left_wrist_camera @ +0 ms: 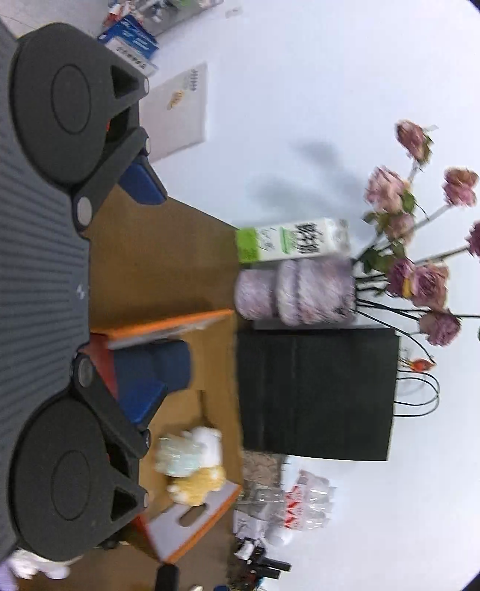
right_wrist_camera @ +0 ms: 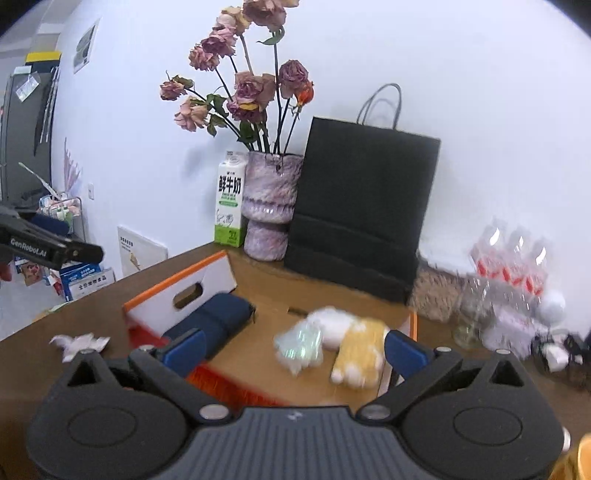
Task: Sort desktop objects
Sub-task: 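Carry the bag and pouch into the cardboard box and open both grippers, then grasp the crumpled tissue with the left gripper while the right grasps the black charger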
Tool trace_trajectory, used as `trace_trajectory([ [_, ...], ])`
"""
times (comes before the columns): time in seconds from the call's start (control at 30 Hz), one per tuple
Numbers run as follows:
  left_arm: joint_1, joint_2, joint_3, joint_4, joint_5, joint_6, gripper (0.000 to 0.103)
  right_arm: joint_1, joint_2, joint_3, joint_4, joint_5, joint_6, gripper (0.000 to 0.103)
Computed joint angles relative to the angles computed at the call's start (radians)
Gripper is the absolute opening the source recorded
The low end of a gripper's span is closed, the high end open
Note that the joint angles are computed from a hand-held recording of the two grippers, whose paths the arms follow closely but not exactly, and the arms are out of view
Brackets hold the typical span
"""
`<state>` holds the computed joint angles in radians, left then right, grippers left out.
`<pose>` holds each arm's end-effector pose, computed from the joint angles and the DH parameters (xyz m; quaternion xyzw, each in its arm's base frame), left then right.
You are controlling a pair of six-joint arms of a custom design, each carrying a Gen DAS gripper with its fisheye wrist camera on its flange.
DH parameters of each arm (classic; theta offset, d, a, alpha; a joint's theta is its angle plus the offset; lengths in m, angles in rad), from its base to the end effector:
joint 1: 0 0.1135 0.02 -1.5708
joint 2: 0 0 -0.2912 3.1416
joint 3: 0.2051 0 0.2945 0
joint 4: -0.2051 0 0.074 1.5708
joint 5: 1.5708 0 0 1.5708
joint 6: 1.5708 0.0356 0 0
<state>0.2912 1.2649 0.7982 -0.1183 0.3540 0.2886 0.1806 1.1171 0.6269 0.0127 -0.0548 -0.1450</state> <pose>0.2970 0.0761 0.2557 0.0822 0.8673 -0.0155 0.4907 0.2675 0.0508 0.2421 -0.1525 0.8404 0.0326 0.5191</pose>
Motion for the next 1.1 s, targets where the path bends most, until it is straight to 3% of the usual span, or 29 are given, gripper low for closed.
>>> trace_trajectory([
  [0.27,0.160,-0.112,-0.169,-0.018,0.085,0.079,0.103,0.028,-0.253,-0.229,-0.054,0.100,0.069,0.103],
  [0.5,0.231,-0.086,-0.230,-0.051,0.149,0.095,0.103,0.034,-0.323,-0.345,-0.043,0.161,0.191,0.103],
  [0.8,0.195,-0.047,-0.245,0.027,0.092,0.042,0.103,-0.021,-0.251,-0.350,0.025,0.137,0.199,0.103],
  [1.1,0.140,0.046,-0.219,0.097,0.014,0.035,0.102,-0.061,-0.063,-0.294,0.139,0.119,0.170,0.103],
])
